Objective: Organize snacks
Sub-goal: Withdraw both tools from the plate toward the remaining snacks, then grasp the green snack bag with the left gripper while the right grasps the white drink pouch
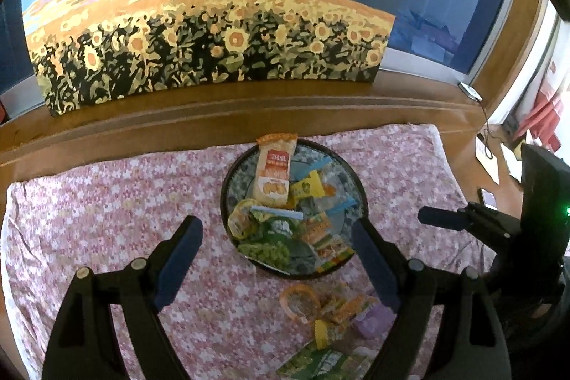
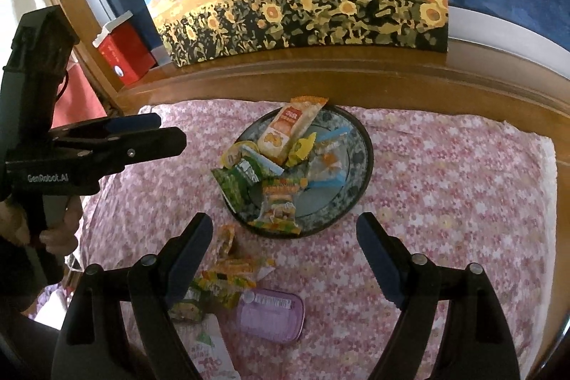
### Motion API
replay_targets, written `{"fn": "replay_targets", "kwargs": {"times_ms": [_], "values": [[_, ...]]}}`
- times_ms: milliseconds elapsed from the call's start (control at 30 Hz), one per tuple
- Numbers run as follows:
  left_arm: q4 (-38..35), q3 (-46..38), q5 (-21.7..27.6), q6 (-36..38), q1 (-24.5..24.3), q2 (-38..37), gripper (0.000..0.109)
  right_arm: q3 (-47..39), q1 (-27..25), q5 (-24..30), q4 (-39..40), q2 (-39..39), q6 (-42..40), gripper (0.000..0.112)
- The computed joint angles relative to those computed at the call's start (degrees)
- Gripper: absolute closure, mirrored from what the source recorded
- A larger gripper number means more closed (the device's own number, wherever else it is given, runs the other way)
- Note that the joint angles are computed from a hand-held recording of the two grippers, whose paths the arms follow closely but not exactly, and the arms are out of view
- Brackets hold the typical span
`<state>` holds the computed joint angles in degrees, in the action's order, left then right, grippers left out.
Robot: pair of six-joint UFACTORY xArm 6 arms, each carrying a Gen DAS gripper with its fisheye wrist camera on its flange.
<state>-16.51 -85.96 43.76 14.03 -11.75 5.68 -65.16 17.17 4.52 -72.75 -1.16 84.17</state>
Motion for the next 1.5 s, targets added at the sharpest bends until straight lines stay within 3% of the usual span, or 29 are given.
{"fn": "replay_targets", "kwargs": {"times_ms": [200, 800, 1100, 1167, 1300, 1367, 1500], "values": [[-0.4, 4.5, -1.7, -0.3, -0.6, -2.8, 0.019, 1.6, 0.8, 0.8, -0.8, -1.5, 1.2, 0.028], [0.7, 14.2, -0.3, -1.3, -2.3, -10.5, 0.02, 9.7, 3.6, 2.8, -8.3, -6.8, 12.4, 0.028], [4.9, 21.6, 0.8, -3.9, -4.1, -14.3, 0.02, 11.1, 5.3, 0.9, -8.9, -4.8, 13.9, 0.028], [6.6, 23.0, 0.5, -5.3, -4.3, -14.9, 0.02, 10.3, 4.5, -3.7, -12.7, -3.4, 16.5, 0.028], [5.1, 24.6, 0.9, -4.8, -3.5, -15.9, 0.02, 9.6, 5.6, -5.9, -10.7, -1.3, 11.0, 0.028], [4.0, 25.1, 1.4, -4.1, -3.1, -16.0, 0.02, 9.6, 6.5, -5.4, -5.4, 0.1, 5.0, 0.027], [2.7, 25.6, 2.1, -3.6, -2.6, -16.0, 0.02, 7.9, 7.3, -4.6, -1.8, 2.6, 0.4, 0.027]]}}
